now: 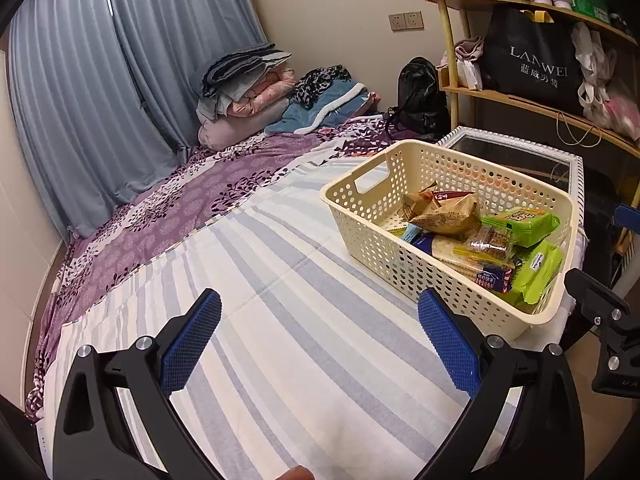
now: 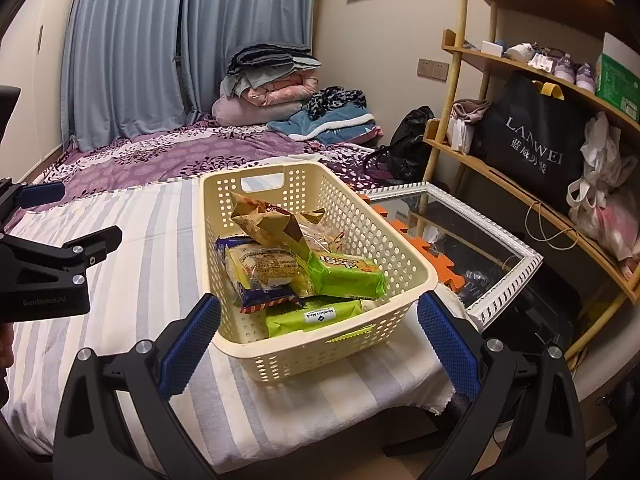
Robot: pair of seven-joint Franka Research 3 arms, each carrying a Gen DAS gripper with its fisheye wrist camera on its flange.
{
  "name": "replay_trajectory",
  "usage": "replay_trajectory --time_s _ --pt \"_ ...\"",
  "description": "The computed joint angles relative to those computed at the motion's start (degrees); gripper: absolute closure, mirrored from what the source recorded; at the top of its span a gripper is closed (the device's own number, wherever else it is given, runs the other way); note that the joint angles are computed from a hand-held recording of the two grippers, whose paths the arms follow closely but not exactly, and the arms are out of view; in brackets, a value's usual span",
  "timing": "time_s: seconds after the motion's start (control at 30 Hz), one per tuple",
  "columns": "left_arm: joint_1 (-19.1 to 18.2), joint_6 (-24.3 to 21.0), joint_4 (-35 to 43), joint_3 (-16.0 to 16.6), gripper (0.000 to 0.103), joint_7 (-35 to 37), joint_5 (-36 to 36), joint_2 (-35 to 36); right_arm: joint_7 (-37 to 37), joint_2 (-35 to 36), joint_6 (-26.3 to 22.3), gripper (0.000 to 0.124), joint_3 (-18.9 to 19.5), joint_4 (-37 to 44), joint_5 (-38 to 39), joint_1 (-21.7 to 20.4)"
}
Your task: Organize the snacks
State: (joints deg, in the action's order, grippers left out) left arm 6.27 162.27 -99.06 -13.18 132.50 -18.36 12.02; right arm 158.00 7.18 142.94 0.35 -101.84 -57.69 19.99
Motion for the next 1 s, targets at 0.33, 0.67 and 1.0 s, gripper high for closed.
replay_trajectory --time_s 0.33,0.67,1.0 --pt "-0.44 1.09 -0.40 -0.37 0.003 0.30 1.51 0.08 0.14 0.27 -0.42 0.026 -0.20 -0.12 -0.34 0.11" --pt "-1.11 0.66 -0.07 -0.33 0.003 -0.36 3.46 0.54 0.37 0.46 0.29 0.026 -0.42 -0.54 -0.11 -0.23" --pt "-1.41 0.70 0.17 -0.88 0.003 0.41 4.63 1.10 0.66 0.65 1.17 0.026 -0.86 -0.93 0.41 -0.67"
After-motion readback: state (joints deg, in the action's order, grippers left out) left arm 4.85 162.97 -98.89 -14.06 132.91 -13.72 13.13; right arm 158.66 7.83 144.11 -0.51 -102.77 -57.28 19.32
